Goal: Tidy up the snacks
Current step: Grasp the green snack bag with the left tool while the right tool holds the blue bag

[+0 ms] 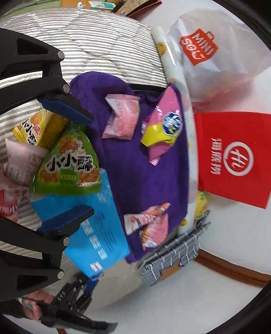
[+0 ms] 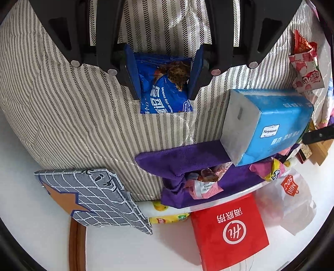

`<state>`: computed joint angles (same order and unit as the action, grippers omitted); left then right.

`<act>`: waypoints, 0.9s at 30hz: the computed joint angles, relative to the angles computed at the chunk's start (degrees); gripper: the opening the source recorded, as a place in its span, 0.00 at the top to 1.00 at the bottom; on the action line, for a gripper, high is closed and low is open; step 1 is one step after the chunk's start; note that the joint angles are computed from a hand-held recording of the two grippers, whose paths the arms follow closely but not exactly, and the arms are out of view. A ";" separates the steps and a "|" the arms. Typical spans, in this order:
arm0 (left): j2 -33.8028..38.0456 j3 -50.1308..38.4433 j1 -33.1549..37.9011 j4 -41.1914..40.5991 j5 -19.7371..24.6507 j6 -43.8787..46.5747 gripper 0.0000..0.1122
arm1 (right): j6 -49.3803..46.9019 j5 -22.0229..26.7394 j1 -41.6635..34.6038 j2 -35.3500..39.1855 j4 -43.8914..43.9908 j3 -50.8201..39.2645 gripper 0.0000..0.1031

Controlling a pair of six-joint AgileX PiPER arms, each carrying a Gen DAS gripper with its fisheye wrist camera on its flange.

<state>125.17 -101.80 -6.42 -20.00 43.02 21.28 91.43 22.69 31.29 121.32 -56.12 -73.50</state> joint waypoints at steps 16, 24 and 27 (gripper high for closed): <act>-4.95 11.18 6.40 -7.34 -1.01 7.45 0.70 | -2.40 1.26 0.16 0.42 1.63 -0.99 0.55; -2.63 7.26 3.72 0.04 -2.60 -0.25 0.46 | -4.32 2.84 0.60 1.02 2.98 -2.22 0.54; 0.40 2.94 2.94 2.06 -0.50 -3.40 0.46 | -3.80 2.36 0.48 0.93 2.64 -1.95 0.54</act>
